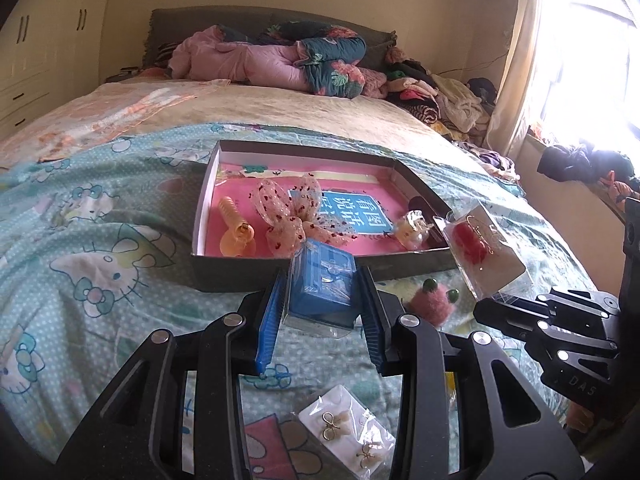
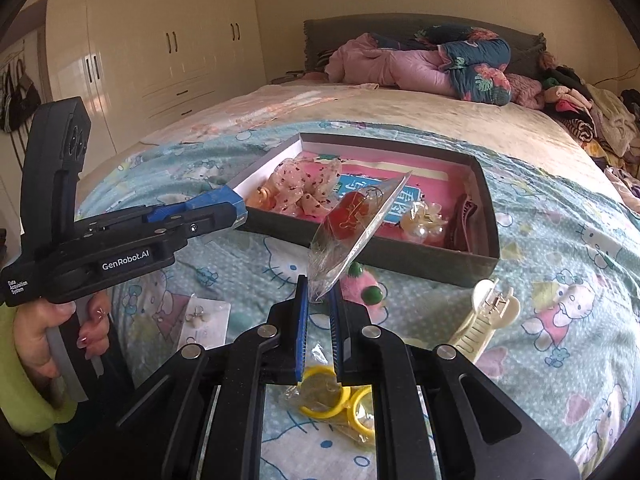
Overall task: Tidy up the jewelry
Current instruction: 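Carry the blue box with the left tool into the tray while the right tool carries the bead bag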
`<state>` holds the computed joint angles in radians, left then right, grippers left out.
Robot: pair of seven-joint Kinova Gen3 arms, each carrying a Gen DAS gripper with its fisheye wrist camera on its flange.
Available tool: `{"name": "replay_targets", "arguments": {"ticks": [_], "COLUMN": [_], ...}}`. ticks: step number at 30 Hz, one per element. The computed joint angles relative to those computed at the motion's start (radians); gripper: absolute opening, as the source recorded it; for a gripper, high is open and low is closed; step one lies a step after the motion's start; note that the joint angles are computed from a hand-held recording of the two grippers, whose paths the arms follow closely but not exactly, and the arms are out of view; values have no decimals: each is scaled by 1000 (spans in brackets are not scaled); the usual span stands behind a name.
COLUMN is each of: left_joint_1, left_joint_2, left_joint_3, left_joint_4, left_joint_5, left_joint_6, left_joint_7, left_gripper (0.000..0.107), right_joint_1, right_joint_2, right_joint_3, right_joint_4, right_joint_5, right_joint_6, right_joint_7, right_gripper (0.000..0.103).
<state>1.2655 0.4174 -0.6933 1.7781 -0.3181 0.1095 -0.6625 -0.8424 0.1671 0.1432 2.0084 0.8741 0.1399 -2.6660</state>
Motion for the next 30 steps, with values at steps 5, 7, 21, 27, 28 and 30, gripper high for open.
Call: {"name": "replay_targets", "arguments": {"ticks": [5, 7, 21, 27, 28, 30], "left_joint_1": [13, 5, -100, -146, -155, -180], "left_joint_2": [7, 9, 23, 29, 32, 38], "left_joint_3": [-36, -35, 45, 87, 95, 120], "left_joint_4": [1, -4, -57, -82, -90, -108], "left_joint_5": [14, 23, 84, 86, 85, 77], "left_joint_6": [-13, -14, -14, -4, 1, 15], "left_joint_7": [3, -7, -79, -94, -96, -103], "left_gripper": [28, 28, 28, 28, 28, 28], "right_joint_1": [58, 61, 58, 68, 68, 75], "right_joint_2": [29, 39, 92, 111, 113, 118], "right_joint_3": [-60, -59, 11, 31, 36, 37], "right_joint_4": [-40, -52, -133, -160, -163, -169], "right_joint_5": [-98, -133, -329, -392, -399, -415], "right_joint_6": [6, 5, 4, 8, 7, 8], "right_joint_7": [114, 157, 366, 427, 434, 452], "right_gripper": [10, 10, 10, 10, 10, 10]}}
